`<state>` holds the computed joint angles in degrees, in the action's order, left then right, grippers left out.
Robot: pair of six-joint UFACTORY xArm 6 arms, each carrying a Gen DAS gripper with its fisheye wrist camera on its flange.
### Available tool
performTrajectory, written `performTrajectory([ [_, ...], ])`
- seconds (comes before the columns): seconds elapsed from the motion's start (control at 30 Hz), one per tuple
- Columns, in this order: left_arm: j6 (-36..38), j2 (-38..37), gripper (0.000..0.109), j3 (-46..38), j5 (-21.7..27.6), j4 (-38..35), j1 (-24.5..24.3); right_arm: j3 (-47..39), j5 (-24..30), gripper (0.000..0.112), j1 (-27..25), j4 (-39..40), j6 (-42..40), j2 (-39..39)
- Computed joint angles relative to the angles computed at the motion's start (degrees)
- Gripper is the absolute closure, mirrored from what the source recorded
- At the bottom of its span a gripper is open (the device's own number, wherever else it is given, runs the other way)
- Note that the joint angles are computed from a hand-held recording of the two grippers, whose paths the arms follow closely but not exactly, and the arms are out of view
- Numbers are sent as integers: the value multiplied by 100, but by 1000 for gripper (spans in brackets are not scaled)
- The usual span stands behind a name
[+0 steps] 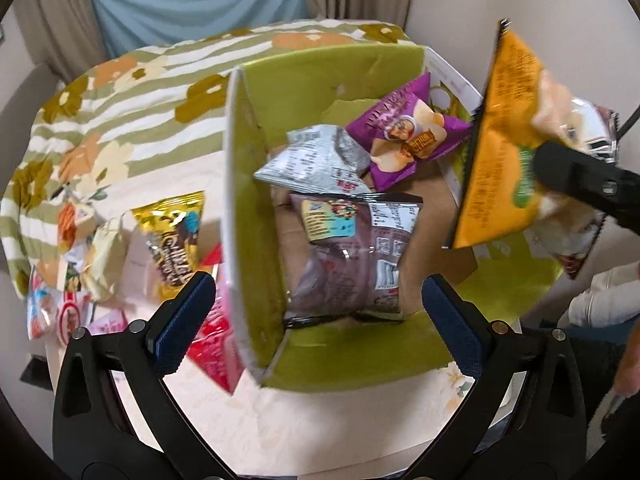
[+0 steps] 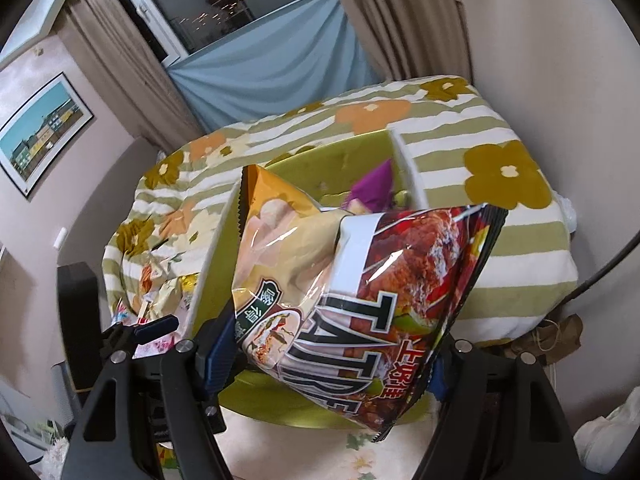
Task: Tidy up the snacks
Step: 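Carry both packets to the green box and release them inside, then move both tools back toward the remaining snacks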
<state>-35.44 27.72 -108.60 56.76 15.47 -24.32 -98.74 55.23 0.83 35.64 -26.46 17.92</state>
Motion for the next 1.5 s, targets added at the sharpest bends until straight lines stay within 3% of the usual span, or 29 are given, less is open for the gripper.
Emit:
performTrajectory([
  [0.23,-192,-271,6,293,181,178,41,-84,-29,39,164,95,403,257],
  [0.33,-228,-356,6,432,116,143,80,181,-376,36,243,194,492,143],
  [0.47,-240,-421,6,565,53,116,105,726,-1023,10,346,55,384,-198],
  [0.6,-250,-530,6,777,-95,2,138,989,-1137,10,336,-139,240,-368],
  [0.83,-300,-653,6,972,-221,-47,141,1071,-790,10,226,-183,269,-455],
  [1.17,-655,-1204,6,1348,-282,239,64,1311,-929,10,250,-51,-141,-851],
  [1.5,-1448,-2913,6,2965,-596,816,222,1603,-1044,10,498,-218,-582,-1418],
])
